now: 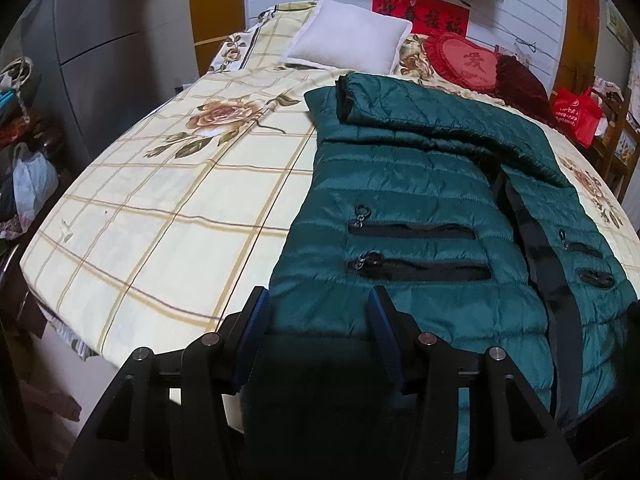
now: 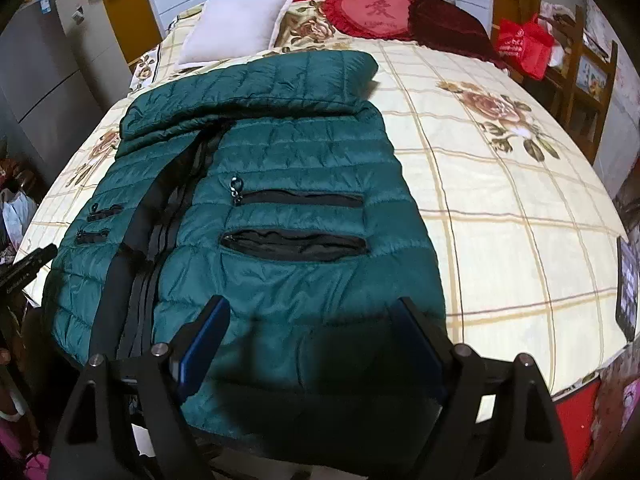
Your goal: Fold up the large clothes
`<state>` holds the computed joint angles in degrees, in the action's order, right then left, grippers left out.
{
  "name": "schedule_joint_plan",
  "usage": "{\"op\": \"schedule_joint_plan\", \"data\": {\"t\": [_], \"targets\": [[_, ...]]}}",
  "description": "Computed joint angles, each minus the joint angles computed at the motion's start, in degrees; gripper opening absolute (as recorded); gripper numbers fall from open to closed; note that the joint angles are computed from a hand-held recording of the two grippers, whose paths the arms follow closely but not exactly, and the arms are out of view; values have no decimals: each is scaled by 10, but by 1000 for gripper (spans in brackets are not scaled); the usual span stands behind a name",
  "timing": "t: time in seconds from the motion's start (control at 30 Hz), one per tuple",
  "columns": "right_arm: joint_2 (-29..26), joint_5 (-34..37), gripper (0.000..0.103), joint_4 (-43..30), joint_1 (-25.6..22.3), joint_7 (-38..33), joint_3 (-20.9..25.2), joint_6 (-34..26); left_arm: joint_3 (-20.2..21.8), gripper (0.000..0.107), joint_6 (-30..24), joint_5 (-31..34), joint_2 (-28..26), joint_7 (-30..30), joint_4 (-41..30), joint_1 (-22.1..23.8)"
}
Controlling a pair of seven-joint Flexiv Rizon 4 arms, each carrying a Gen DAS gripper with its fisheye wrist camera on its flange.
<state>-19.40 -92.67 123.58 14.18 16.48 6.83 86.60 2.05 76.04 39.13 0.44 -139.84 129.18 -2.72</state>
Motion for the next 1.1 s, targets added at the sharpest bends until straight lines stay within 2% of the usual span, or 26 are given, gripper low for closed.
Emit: {"op": "schedule_joint_plan", "data": {"t": [0.33,0.83,1.1], "targets": [[18,16,91,23,-4,-12,-1,0,-3,63,3,-18,17,14,25,9],[25,-29,93,40,-37,30,9,13,-10,63,8,-46,31,38,60,25],[23,-27,93,47,-46,36,13,15,-11,63,13,-63,34,56,71,30]]}}
